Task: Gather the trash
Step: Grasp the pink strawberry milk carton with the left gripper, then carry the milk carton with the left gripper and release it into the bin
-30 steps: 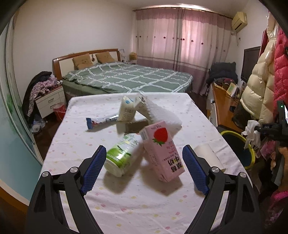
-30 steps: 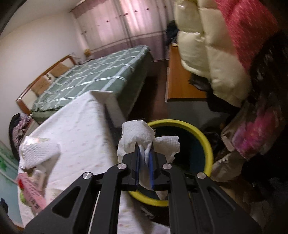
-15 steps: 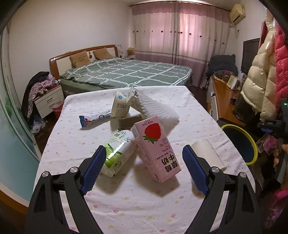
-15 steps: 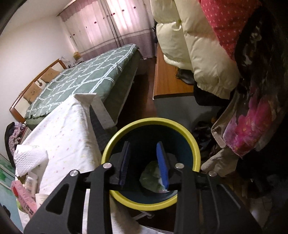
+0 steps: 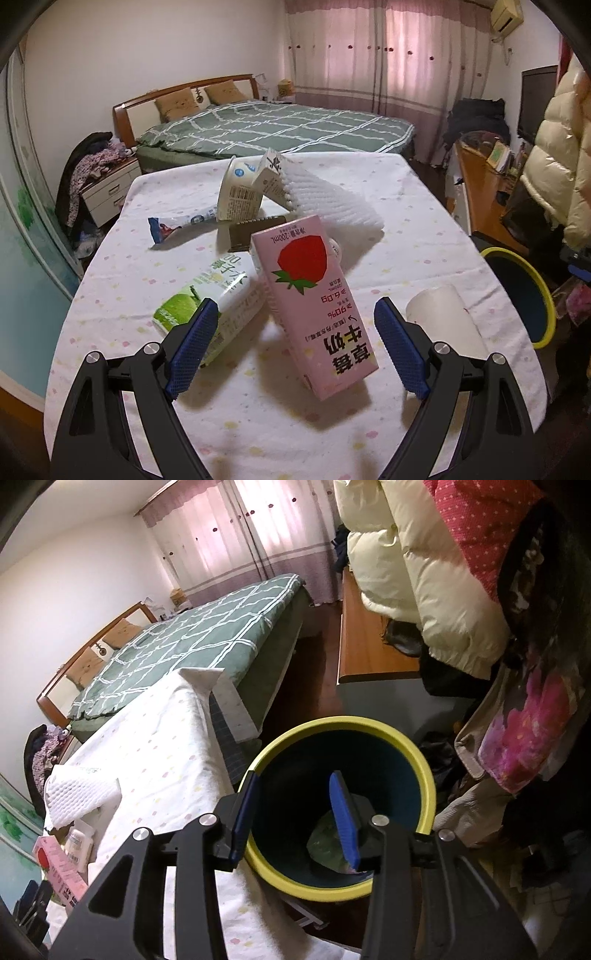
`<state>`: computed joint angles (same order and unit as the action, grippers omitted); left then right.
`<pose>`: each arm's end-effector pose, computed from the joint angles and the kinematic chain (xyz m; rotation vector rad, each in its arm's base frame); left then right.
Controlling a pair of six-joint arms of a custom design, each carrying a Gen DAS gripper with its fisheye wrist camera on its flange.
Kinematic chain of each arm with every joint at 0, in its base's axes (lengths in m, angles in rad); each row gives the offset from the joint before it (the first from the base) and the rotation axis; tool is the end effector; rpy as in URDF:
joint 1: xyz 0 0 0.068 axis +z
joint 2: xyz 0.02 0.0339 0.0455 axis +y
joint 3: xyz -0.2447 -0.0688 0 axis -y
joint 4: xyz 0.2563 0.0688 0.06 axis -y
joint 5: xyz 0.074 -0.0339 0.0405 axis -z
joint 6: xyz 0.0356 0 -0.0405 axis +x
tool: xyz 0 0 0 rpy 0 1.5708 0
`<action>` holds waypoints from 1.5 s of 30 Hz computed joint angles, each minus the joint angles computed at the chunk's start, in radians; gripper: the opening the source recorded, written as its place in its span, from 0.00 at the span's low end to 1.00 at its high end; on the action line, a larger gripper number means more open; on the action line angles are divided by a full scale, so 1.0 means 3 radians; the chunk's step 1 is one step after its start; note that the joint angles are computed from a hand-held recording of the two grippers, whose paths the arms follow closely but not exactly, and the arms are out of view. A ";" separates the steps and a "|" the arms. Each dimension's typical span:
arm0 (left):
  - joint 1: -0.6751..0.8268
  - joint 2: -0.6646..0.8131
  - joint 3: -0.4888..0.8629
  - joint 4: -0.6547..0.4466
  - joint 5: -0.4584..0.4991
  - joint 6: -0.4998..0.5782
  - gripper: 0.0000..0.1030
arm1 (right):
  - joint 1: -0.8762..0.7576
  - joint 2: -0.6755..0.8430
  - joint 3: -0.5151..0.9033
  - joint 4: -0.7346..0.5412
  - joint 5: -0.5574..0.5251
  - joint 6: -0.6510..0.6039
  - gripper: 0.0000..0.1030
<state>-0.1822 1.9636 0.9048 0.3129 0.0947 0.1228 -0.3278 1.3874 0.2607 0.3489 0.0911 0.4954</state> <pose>0.3652 -0.0707 0.0713 0.3993 2.2820 -0.1398 0.2050 -0.0731 0.0716 0.9789 2.1305 -0.0243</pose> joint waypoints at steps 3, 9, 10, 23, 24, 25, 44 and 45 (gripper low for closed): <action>-0.0074 0.0157 0.0101 0.0048 -0.0186 -0.0073 0.83 | -0.0008 0.0029 -0.0014 0.0048 -0.0037 -0.0012 0.38; -0.0166 0.0424 0.0335 -0.0004 -0.0283 -0.0121 0.81 | -0.0083 0.0140 -0.0035 0.0173 -0.0130 -0.0043 0.38; -0.0178 0.0469 0.0383 -0.0008 -0.0306 -0.0131 0.79 | -0.0090 0.0144 -0.0040 0.0182 -0.0135 -0.0040 0.38; -0.0085 0.0649 0.0640 -0.0197 -0.0066 -0.0146 0.60 | -0.0032 0.0030 -0.0118 0.0193 -0.0154 0.0014 0.39; -0.0072 0.0631 0.0625 -0.0193 -0.0048 -0.0134 0.59 | -0.0031 0.0005 -0.0133 0.0188 -0.0154 0.0014 0.39; -0.0063 0.0604 0.0587 -0.0171 -0.0036 -0.0131 0.59 | -0.0035 -0.0014 -0.0148 0.0187 -0.0160 0.0015 0.39; -0.0263 -0.0680 -0.0293 -0.0118 0.0310 0.0031 0.57 | -0.0480 -0.0209 -0.0436 0.0337 -0.0492 -0.0151 0.39; -0.0320 -0.0725 -0.0316 -0.0129 0.0303 0.0028 0.57 | -0.0549 -0.0208 -0.0458 0.0359 -0.0539 -0.0186 0.39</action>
